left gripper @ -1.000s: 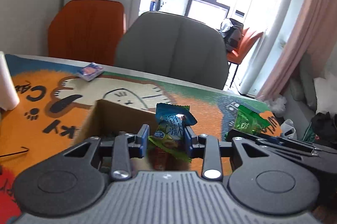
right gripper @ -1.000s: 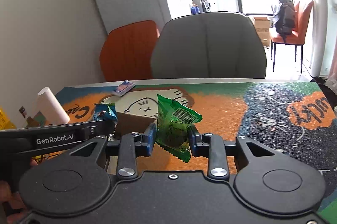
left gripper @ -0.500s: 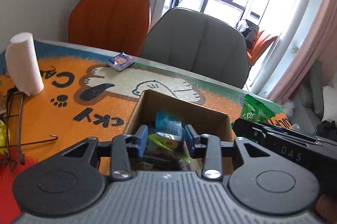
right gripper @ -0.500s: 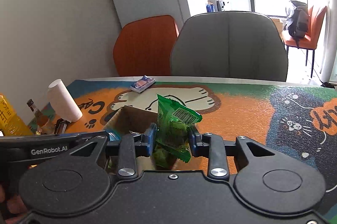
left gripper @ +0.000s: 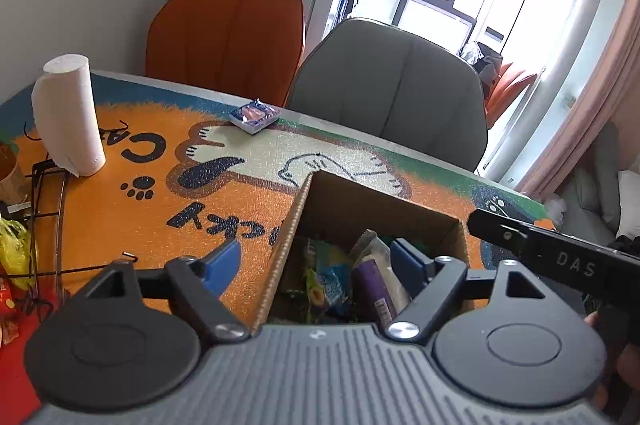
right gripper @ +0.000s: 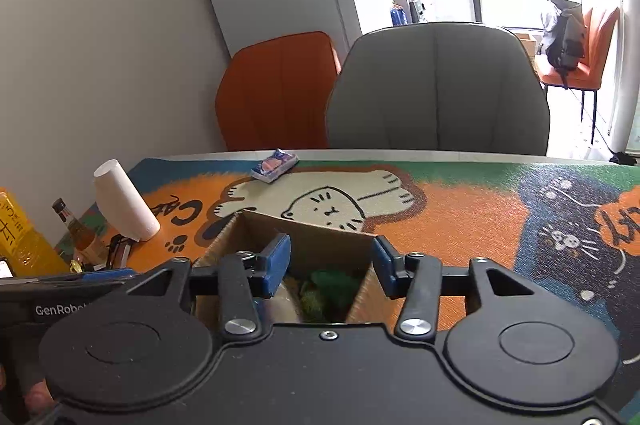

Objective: Organize snacks

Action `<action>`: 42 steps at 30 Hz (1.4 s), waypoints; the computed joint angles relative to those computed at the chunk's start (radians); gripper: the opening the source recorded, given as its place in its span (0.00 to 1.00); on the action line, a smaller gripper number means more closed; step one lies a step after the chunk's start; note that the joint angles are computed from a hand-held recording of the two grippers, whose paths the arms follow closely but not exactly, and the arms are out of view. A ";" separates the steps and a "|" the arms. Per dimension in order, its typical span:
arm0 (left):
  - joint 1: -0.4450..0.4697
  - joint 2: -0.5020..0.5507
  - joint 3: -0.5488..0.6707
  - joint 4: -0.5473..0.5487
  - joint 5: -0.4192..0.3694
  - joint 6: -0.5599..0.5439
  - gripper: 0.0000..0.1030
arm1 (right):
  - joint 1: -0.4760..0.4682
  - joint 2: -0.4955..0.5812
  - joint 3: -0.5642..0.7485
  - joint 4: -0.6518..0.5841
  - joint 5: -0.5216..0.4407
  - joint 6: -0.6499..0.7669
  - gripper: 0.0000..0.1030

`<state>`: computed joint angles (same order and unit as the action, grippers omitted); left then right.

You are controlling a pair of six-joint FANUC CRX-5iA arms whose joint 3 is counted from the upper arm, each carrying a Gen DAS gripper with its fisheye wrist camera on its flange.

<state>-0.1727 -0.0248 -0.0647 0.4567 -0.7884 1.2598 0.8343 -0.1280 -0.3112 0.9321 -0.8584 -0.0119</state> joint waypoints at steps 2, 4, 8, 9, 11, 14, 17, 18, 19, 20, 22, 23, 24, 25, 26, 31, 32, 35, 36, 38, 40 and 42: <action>0.000 0.001 0.004 -0.003 -0.010 0.003 0.81 | 0.010 -0.010 0.000 -0.014 -0.022 0.012 0.54; 0.000 -0.002 0.003 -0.006 -0.011 0.004 0.83 | 0.023 -0.020 -0.003 -0.016 -0.043 0.016 0.56; -0.005 -0.015 -0.005 -0.013 -0.010 0.011 0.85 | 0.049 -0.048 -0.021 -0.012 -0.083 0.007 0.59; -0.007 -0.021 -0.008 -0.017 -0.008 0.013 0.85 | 0.055 -0.058 -0.029 -0.005 -0.093 -0.003 0.62; -0.010 -0.035 -0.026 -0.004 0.003 -0.006 0.85 | 0.069 -0.079 -0.050 0.010 -0.111 -0.027 0.69; -0.017 -0.050 -0.041 -0.003 0.014 -0.010 0.87 | 0.092 -0.111 -0.080 0.034 -0.142 -0.065 0.77; -0.026 -0.060 -0.050 0.000 0.007 -0.019 0.89 | 0.118 -0.141 -0.103 0.050 -0.179 -0.090 0.87; -0.030 -0.064 -0.053 0.000 0.004 -0.025 0.90 | 0.127 -0.151 -0.110 0.058 -0.192 -0.103 0.93; -0.034 -0.068 -0.054 -0.003 -0.001 -0.030 0.90 | 0.136 -0.159 -0.117 0.065 -0.207 -0.115 0.95; -0.040 -0.071 -0.052 -0.012 -0.008 -0.032 0.90 | 0.145 -0.166 -0.122 0.070 -0.222 -0.125 0.99; -0.051 -0.083 -0.055 -0.025 -0.014 -0.045 0.90 | 0.165 -0.181 -0.127 0.064 -0.250 -0.130 1.00; -0.055 -0.090 -0.058 -0.029 -0.016 -0.050 0.91 | 0.172 -0.190 -0.131 0.063 -0.258 -0.136 1.00; -0.057 -0.095 -0.061 -0.027 -0.021 -0.057 0.91 | 0.180 -0.200 -0.137 0.061 -0.266 -0.143 1.00; -0.058 -0.101 -0.066 -0.022 -0.026 -0.067 0.91 | 0.189 -0.206 -0.139 0.058 -0.277 -0.147 1.00; -0.059 -0.107 -0.072 -0.020 -0.029 -0.075 0.92 | 0.199 -0.213 -0.145 0.059 -0.288 -0.152 1.00; -0.063 -0.142 -0.104 -0.018 -0.032 -0.097 0.94 | 0.261 -0.243 -0.170 0.067 -0.354 -0.182 1.00; -0.063 -0.150 -0.112 -0.019 -0.031 -0.098 0.95 | 0.275 -0.249 -0.175 0.070 -0.368 -0.192 1.00; -0.060 -0.172 -0.135 -0.012 -0.033 -0.117 0.96 | 0.311 -0.264 -0.189 0.082 -0.403 -0.226 1.00; -0.059 -0.180 -0.143 -0.009 -0.032 -0.121 0.99 | 0.325 -0.269 -0.194 0.086 -0.417 -0.237 1.00; -0.054 -0.193 -0.158 -0.002 -0.033 -0.132 1.00 | 0.352 -0.277 -0.200 0.092 -0.445 -0.254 1.00; -0.051 -0.205 -0.171 0.004 -0.035 -0.152 1.00 | 0.381 -0.288 -0.208 0.095 -0.471 -0.263 1.00; -0.048 -0.219 -0.182 0.005 -0.040 -0.157 1.00 | 0.403 -0.292 -0.210 0.097 -0.495 -0.273 1.00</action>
